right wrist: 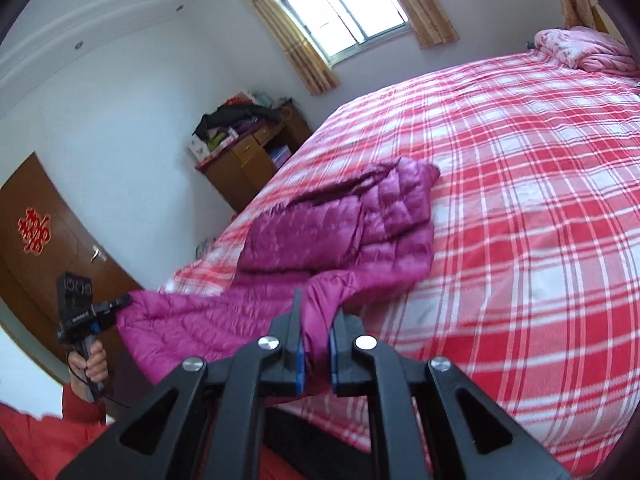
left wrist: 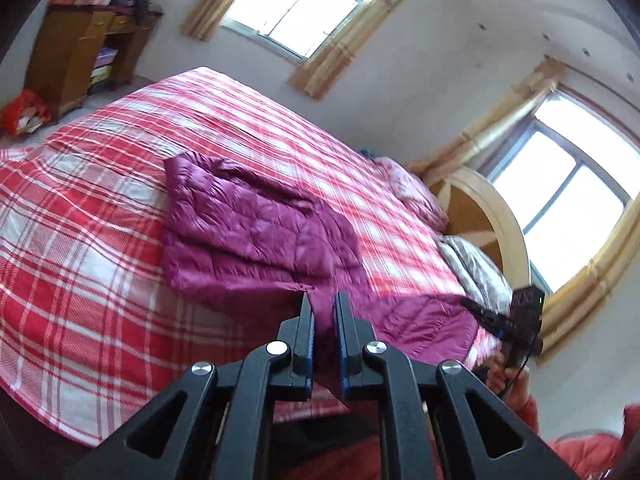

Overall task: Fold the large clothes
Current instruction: 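Lift the grasped edge with both grippers and fold it over the jacket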

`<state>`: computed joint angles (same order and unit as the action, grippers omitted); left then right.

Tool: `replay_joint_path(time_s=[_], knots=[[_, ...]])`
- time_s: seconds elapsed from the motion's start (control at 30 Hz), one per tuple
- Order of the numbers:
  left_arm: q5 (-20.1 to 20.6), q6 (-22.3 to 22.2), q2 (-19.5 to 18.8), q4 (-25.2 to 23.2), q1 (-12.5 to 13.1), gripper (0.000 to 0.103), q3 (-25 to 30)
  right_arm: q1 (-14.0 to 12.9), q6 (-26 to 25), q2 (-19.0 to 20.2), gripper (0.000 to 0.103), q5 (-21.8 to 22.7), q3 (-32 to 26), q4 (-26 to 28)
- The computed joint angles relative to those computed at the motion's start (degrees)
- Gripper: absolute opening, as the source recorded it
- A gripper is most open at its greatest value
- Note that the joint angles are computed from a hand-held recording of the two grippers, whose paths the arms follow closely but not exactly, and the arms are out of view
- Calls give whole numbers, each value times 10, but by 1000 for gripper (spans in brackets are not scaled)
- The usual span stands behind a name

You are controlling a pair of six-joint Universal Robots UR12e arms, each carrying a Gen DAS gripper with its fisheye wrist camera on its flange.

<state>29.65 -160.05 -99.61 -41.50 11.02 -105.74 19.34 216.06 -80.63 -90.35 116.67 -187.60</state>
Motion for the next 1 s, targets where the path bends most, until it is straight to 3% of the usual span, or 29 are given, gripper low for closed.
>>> replay_joint_path(time_s=[0.17,0.27,0.4,0.6,0.73,1.0], knots=[[33,-169,-59,130,-19,8,50,-27,27,20,11,0,-31,-10],[54,-220,-88,162,-28,8,81,-43,41,42,11,8,-62,-16],[119,-268,-132,195,-51,8,138,-50,22,78,11,-20,-124,31],[196,-319,-204,189,-83,8,236,-67,24,136,11,-47,-210,88],[270,-340,-254,174,-107,8,305,-77,34,178,11,-75,-264,137],[421,-337,-335,108,-142,6,406,-88,52,250,11,-137,-341,251]])
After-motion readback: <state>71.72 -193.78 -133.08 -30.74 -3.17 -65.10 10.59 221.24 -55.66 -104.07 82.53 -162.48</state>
